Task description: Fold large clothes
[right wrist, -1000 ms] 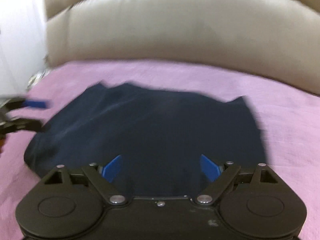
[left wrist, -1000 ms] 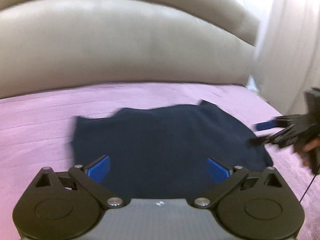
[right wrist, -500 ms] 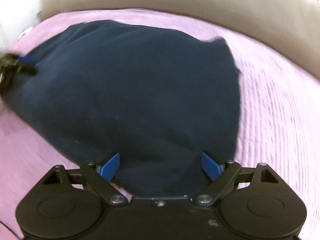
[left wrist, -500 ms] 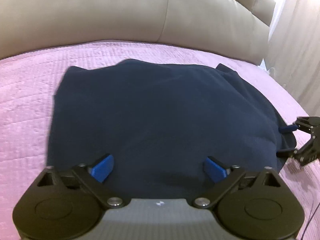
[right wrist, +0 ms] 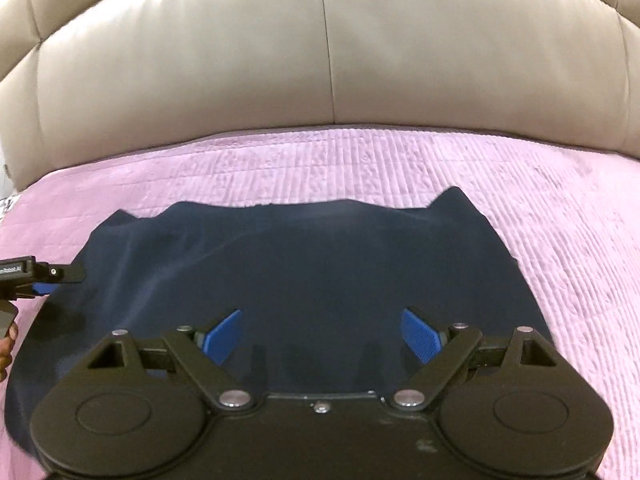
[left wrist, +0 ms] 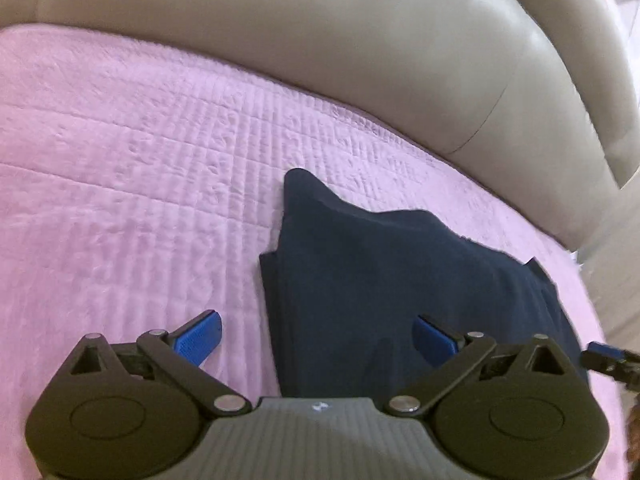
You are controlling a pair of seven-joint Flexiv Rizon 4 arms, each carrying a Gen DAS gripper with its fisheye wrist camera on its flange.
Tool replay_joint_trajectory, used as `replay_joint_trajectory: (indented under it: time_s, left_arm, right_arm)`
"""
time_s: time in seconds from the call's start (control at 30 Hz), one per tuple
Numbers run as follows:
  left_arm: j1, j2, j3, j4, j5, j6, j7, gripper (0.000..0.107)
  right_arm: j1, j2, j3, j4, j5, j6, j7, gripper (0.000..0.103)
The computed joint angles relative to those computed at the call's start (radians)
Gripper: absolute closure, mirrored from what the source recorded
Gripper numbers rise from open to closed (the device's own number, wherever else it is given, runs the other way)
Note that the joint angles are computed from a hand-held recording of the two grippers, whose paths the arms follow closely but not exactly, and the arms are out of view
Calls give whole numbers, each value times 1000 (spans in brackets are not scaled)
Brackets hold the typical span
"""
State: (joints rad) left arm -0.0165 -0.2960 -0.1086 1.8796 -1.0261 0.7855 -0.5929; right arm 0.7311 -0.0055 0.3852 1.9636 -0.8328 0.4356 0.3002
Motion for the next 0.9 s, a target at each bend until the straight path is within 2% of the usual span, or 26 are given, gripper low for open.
replay_joint_trajectory:
  time_s: [0.1, 0.13, 0.2, 0.27, 0.37, 0.4, 0.47, 0.5, 0.53, 0.6, 0.77, 0.83, 0.87, 0.9]
  left_arm:
    - [18, -48, -22, -49, -49, -61, 20, 7]
    - [25, -64, -25, -70, -42, -95, 5, 9]
    - [46, -77, -28, -90, -21, -199, -3, 14]
    - [60, -55, -20, -63, 9, -283, 56, 16]
    - [64, 12, 8, 17, 17, -338, 180, 17]
    - [72, 24, 21, 32, 14, -379, 187, 17]
    - [93, 25, 43, 34, 11, -481, 147, 17]
    - [98, 25, 51, 35, 9, -507, 127, 23]
    - [95, 23, 56, 35, 11, -505, 112, 30]
    - [84, 19, 59, 30, 13, -487, 88, 34]
    - [76, 11, 55, 28, -4, -475, 53, 31]
    - [62, 28, 56, 53, -15, -438, 51, 33]
    - [48, 43, 56, 77, -33, -393, 39, 38]
    - [23, 70, 58, 112, -43, -317, 33, 64]
  right_arm:
    - [-6, -29, -17, -10, -44, 0, 5, 1]
    - [-9, -28, -8, -12, -53, -31, 10, 1]
    - [-11, -69, -44, -29, -92, -23, 23, 1]
    - [-25, -84, -64, -34, -88, 13, 35, 1]
    - [-47, -101, -77, -32, -27, 84, 7, 1]
    - [-46, -104, -73, -36, 9, 90, -11, 1]
    - [-28, -117, -69, -29, 1, 88, 4, 1]
    - [-17, -122, -67, -28, -11, 80, 10, 1]
    - [-7, -123, -65, -22, -22, 73, 20, 1]
    - [17, -121, -56, -14, -38, 53, 54, 1]
    - [64, -113, -34, -6, -55, -2, 68, 1]
    - [79, -107, -25, -5, -53, -20, 86, 1]
    - [90, -106, -19, -4, -57, -35, 106, 1]
    - [101, -108, -14, -6, -61, -52, 121, 1]
